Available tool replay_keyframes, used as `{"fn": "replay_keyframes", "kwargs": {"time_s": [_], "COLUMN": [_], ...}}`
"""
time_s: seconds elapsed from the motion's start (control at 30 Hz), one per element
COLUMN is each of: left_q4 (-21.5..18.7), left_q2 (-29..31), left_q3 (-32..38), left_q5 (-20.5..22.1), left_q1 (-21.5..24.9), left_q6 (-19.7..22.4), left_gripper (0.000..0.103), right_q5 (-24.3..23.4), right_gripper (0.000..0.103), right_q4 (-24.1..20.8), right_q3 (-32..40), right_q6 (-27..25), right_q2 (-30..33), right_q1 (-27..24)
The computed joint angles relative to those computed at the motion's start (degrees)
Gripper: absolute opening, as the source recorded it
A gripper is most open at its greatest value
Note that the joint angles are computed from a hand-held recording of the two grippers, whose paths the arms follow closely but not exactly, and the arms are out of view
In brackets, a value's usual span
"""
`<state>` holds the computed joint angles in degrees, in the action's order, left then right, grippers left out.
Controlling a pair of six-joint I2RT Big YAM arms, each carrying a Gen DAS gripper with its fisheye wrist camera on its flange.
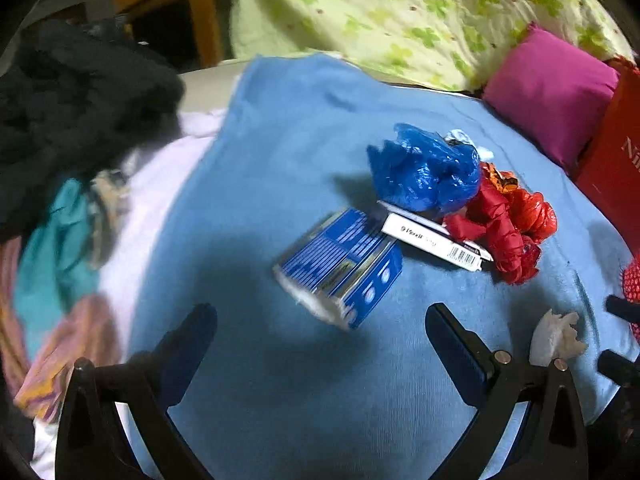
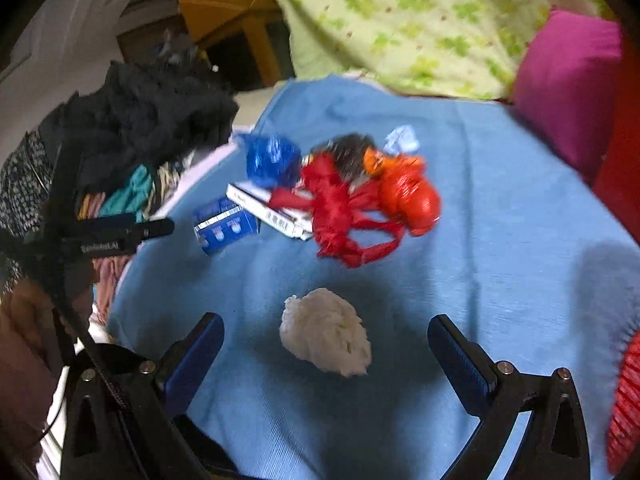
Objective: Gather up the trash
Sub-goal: 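Grasp the white crumpled tissue with the right tool while the left tool grasps the blue medicine box, then carry tissue and blue box over the red mesh basket and open both tools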
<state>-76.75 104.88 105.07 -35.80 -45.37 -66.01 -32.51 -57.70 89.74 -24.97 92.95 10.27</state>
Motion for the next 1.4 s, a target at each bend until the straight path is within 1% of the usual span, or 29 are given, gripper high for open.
{"fn": "replay_keyframes", "kwargs": {"time_s": [0.03,0.1,0.17,0.2,0.23,0.3,0.37,0.4,0.43,0.47,0.5,0.53,0.57,0.6,0.67,0.7,0.77,0.8,0.83,0.87,0.9,0.93,0.97,1.03,1.1,1.17,1.23,1.37,1.4], "left_q4": [1.0,4.0,4.8,5.6,6.8,10.2,12.7,13.7,14.3,15.9,17.8,18.7,19.2,18.8,18.7,16.3,12.0,12.3,12.6,12.6,12.7,12.7,12.6,11.2,7.0,5.2,3.8,7.5,8.8], "left_q2": [0.1,0.8,2.1,2.3,2.2,1.2,0.4,0.1,0.0,-0.6,-1.5,-1.9,-2.4,-3.0,-4.0,-3.6,-2.7,-2.9,-3.4,-3.5,-3.5,-3.2,-2.8,-0.9,3.0,5.8,7.6,7.2,6.6], "left_q3": [-0.2,-0.4,0.4,0.1,-0.5,-3.1,-5.2,-6.0,-6.4,-7.5,-8.7,-8.8,-9.2,-9.4,-9.9,-9.0,-7.6,-8.0,-8.7,-8.7,-8.7,-8.1,-7.5,-4.7,0.1,2.8,4.6,3.0,2.0], "left_q5": [0.3,0.6,0.7,1.4,2.6,5.8,7.9,9.4,10.0,9.9,9.4,9.1,8.6,7.6,6.5,5.5,4.4,4.7,4.7,4.5,3.9,2.3,1.1,0.9,2.8,4.3,5.2,5.9,5.5], "left_q1": [0.5,1.6,2.6,3.3,3.9,5.3,6.2,6.7,6.9,6.8,6.6,6.5,6.1,5.6,4.8,4.5,4.2,4.2,4.0,3.8,3.7,3.2,2.9,2.7,3.3,4.2,4.8,6.1,6.3], "left_q6": [1.3,6.4,9.9,11.1,12.0,13.2,13.3,13.1,12.9,12.8,13.1,13.2,12.7,11.6,9.3,7.8,5.1,4.3,3.5,2.2,1.9,1.9,2.3,4.2,6.8,9.4,10.3,10.1,9.9], "left_gripper": [0.103,0.103,0.103,0.103,0.103,0.103,0.092,0.08,0.074,0.072,0.065,0.062,0.053,0.033,0.022,0.02,0.02,0.023,0.038,0.051,0.073,0.081,0.081,0.083,0.084,0.084,0.084,0.081,0.072], "right_q5": [0.1,-0.1,-0.1,0.0,-0.1,0.6,0.6,0.3,0.0,-0.3,-0.6,-1.1,-1.6,-2.3,-4.1,-4.7,-5.0,-5.1,-5.3,-5.6,-5.8,-6.2,-6.5,-7.0,-7.1,-7.0,-6.9,-6.7,-6.7], "right_gripper": [0.092,0.084,0.083,0.078,0.066,0.055,0.049,0.042,0.04,0.039,0.039,0.039,0.039,0.039,0.039,0.039,0.039,0.039,0.039,0.039,0.039,0.039,0.039,0.039,0.039,0.039,0.039,0.039,0.039], "right_q4": [-1.2,-3.8,-5.3,-6.0,-7.5,-9.2,-7.0,-7.0,-6.9,-6.4,-6.2,-6.2,-6.0,-6.0,-6.8,-6.8,-6.6,-6.8,-6.8,-6.9,-7.1,-7.3,-7.6,-7.8,-7.7,-7.5,-7.4,-7.0,-6.9], "right_q3": [1.1,3.3,4.4,4.8,5.4,5.7,3.7,3.5,3.4,3.1,3.0,2.8,2.6,2.5,2.7,2.6,2.2,2.1,1.8,1.4,1.3,1.0,0.7,0.5,0.3,0.3,0.6,0.8,0.6], "right_q6": [0.1,0.3,0.0,-0.3,-1.0,-1.9,-2.6,-2.6,-2.2,-1.7,-1.6,-1.6,-1.4,-1.1,-1.1,-0.8,-0.3,-0.2,-0.1,-0.1,-0.1,-0.5,-0.6,-0.5,-0.3,0.2,0.4,0.7,0.7], "right_q2": [1.5,4.2,5.8,6.3,7.1,8.0,6.8,6.5,6.3,5.9,5.7,5.2,4.7,4.3,3.6,3.1,2.1,1.5,1.0,0.5,0.2,-0.2,-0.5,-0.7,-0.8,-0.6,-0.2,0.4,0.3], "right_q1": [0.4,0.9,1.2,1.5,1.7,2.3,2.5,2.4,2.3,2.1,2.0,1.7,1.3,0.9,-0.3,-0.6,-1.2,-1.6,-1.8,-2.1,-2.5,-2.9,-3.4,-4.1,-4.6,-4.6,-4.7,-4.6,-4.6]}}
